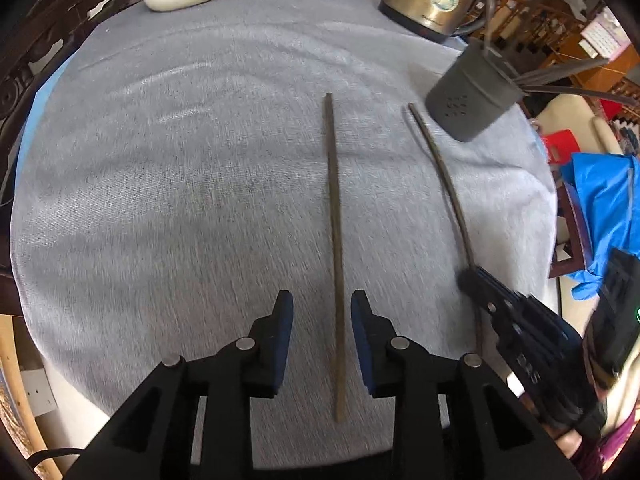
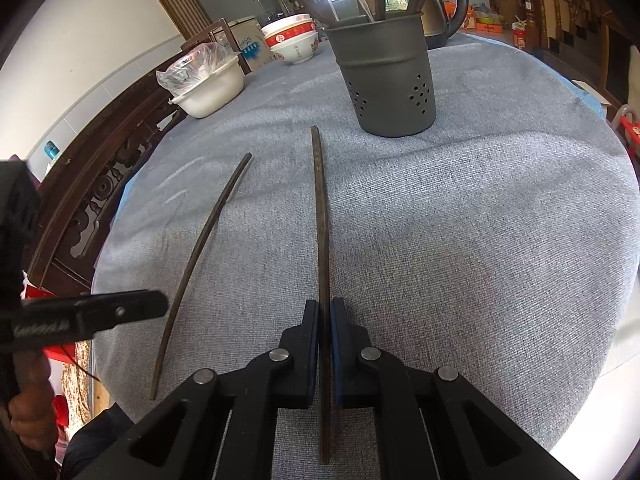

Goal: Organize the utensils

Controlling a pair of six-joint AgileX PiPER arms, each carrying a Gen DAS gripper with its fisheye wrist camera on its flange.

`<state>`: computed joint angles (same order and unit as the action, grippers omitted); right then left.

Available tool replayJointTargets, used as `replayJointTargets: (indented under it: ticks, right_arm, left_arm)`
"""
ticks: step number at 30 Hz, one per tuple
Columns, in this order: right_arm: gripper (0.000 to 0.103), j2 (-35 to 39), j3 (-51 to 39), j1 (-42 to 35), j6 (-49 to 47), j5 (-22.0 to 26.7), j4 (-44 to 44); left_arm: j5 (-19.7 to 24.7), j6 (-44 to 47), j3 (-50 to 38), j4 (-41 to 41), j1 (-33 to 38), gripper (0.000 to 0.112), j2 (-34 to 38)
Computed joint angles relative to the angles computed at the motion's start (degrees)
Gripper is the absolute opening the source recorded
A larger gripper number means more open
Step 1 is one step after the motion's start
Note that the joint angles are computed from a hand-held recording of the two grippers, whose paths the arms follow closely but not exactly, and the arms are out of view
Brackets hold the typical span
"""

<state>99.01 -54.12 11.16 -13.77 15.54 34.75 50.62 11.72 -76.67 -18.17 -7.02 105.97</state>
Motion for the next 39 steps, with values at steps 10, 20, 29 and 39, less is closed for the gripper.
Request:
replayJointTargets:
  ticks: [10,20,29,39]
  right_arm:
    - [0.007,0.48,-1.59,-0.56,2.29,2.69,-1.27]
    - [0.006,-1.26,-1.6,0.74,5.26,9.11,-3.58]
    - [0.017,-0.21,-4.92,-2.4,1.87,16.53,0.52]
    - [0.038,4.05,-16.78,-1.23,11.9,15.05,-12.04]
  left_arm:
    - [-0.18,-0.75,-1.08,-0.14,-1.19,0.006,2.87]
    - [1.7,4.73,6.2,-5.45,2.29,0.005,-2.13]
    - [5.43,9.04,4.1,-7.25,6.55,0.02,-3.13]
    - [6.77,6.78,-4.1,-4.48,8.95,0.02,0.06]
